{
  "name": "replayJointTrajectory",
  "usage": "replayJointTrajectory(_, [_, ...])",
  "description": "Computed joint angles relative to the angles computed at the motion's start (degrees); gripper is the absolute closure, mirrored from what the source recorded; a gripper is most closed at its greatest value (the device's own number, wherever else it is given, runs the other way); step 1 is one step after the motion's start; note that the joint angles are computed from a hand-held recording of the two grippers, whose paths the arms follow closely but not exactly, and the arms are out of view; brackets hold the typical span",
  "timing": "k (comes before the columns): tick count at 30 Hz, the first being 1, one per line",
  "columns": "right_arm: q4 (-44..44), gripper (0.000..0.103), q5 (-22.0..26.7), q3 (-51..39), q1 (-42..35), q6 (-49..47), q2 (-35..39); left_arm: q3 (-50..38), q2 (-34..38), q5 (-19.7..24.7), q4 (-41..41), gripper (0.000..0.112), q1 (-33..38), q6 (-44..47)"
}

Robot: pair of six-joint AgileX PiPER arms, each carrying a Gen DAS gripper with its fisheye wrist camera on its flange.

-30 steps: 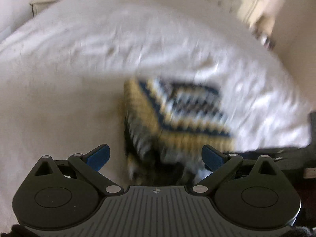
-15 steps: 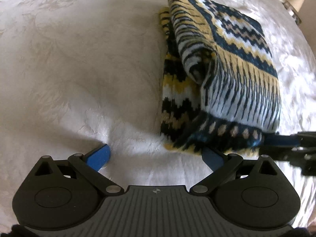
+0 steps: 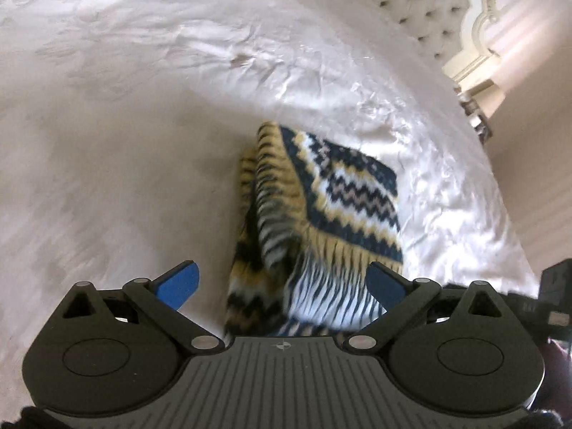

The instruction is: Fold small clothes

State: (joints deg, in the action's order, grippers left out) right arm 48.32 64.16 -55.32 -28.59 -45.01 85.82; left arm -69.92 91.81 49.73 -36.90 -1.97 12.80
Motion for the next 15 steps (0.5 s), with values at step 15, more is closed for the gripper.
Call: replayJointTrajectory(15, [8.51, 0.0, -5.73, -16.24, 8.3, -1.19, 23.72, -6.9, 16.19, 4.17, -5.05, 0.011, -2.37, 5.05])
